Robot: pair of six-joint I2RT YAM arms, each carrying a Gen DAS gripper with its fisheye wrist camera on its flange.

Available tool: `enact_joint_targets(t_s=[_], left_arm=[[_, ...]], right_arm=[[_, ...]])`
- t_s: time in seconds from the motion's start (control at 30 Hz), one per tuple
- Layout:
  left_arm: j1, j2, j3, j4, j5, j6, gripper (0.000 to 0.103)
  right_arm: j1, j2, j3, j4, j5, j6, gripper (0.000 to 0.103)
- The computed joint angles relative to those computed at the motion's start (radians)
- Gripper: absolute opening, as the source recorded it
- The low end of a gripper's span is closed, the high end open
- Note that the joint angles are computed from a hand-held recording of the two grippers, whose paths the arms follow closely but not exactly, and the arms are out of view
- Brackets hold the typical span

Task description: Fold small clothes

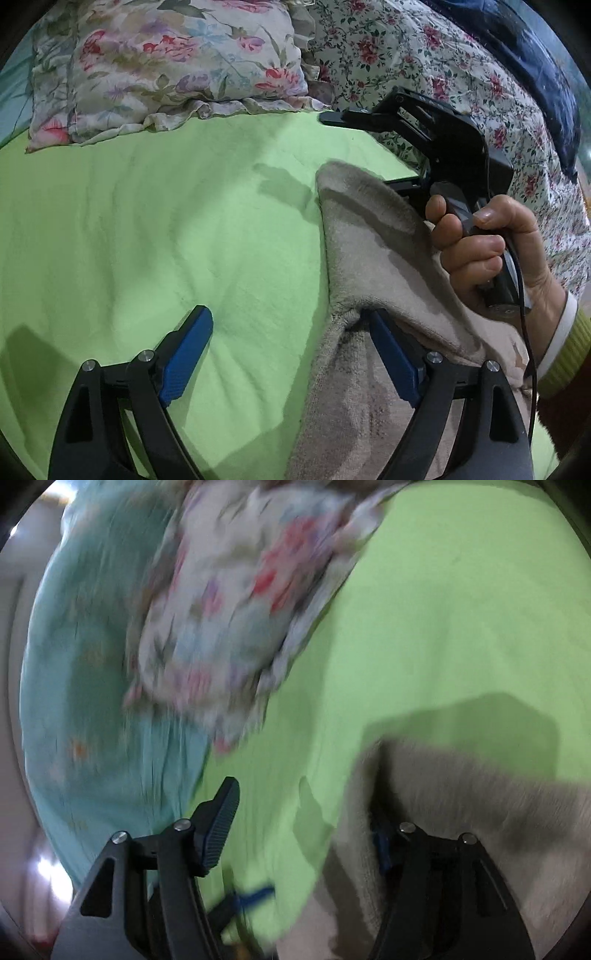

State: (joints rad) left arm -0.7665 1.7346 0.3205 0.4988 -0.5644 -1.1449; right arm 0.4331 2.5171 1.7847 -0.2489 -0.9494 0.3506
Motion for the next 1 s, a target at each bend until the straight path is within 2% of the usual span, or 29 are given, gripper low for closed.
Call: enact_joint_targets(t_s=[0.07,0.13,0.23,0.3,0.4,0.5,0.57,0.63,0.7,0.73,0.77,0.8,0.83,0.9,0.97,1.0], left_arm=[[0.002,0.001,0.002,0.000,0.003,0.004,0.087],[0.008,-0.003,-0.004,0.011,0.011,0.008,0.087],[0.028,-0.056,-0.019,-0.005,0.065,0.035,0.087],[0.054,-0.131,0.000,-0.097,0.112,0.075,0.087],[0.056,-0.209,0.066,-0.264,0.094,0.115,0.087],[0.095,-0.190,0.168,-0.388,0.082,0.190,0.087],[0.131,-0.141,0.233,-0.434,0.100,0.237,0.087],[0.162,-0.077,0.296,-0.469,0.122,0.269,0.087],[0.174,-0.021,0.334,-0.481,0.134,0.280,0.087],[0.179,-0.002,0.347,-0.486,0.137,0.284,0.087],[0.179,0.016,0.358,-0.493,0.138,0.283,0.087],[0.180,0.033,0.368,-0.500,0.139,0.280,0.087],[0.180,0.045,0.372,-0.500,0.142,0.279,0.087],[0.179,0.063,0.382,-0.507,0.142,0.279,0.087],[0.179,0.071,0.391,-0.512,0.138,0.285,0.087],[0.177,0.079,0.400,-0.518,0.133,0.291,0.087]], right_arm=[[-0.022,-0.083,-0.152,0.159,0.053,0.071,0.062],[-0.059,-0.207,-0.320,0.251,0.145,0.094,0.062],[-0.136,-0.413,-0.577,0.301,0.209,0.009,0.063],[-0.189,-0.548,-0.726,0.291,0.238,-0.061,0.063],[-0.291,-0.820,-1.004,0.288,0.368,-0.154,0.063],[-0.497,-1.103,-1.259,0.269,0.489,-0.245,0.062],[-0.637,-1.200,-1.332,0.225,0.545,-0.298,0.062],[-0.764,-1.196,-1.356,0.198,0.528,-0.368,0.062],[-0.794,-1.152,-1.358,0.191,0.565,-0.419,0.061],[-0.779,-1.125,-1.366,0.210,0.614,-0.418,0.061],[-0.774,-1.106,-1.371,0.226,0.619,-0.419,0.061],[-0.771,-1.060,-1.365,0.232,0.581,-0.429,0.057],[-0.772,-1.038,-1.358,0.223,0.549,-0.439,0.035],[-0.746,-1.028,-1.360,0.229,0.528,-0.438,0.006],[-0.727,-1.140,-1.396,0.241,0.549,-0.409,0.006],[-0.749,-1.203,-1.405,0.229,0.526,-0.401,0.006]])
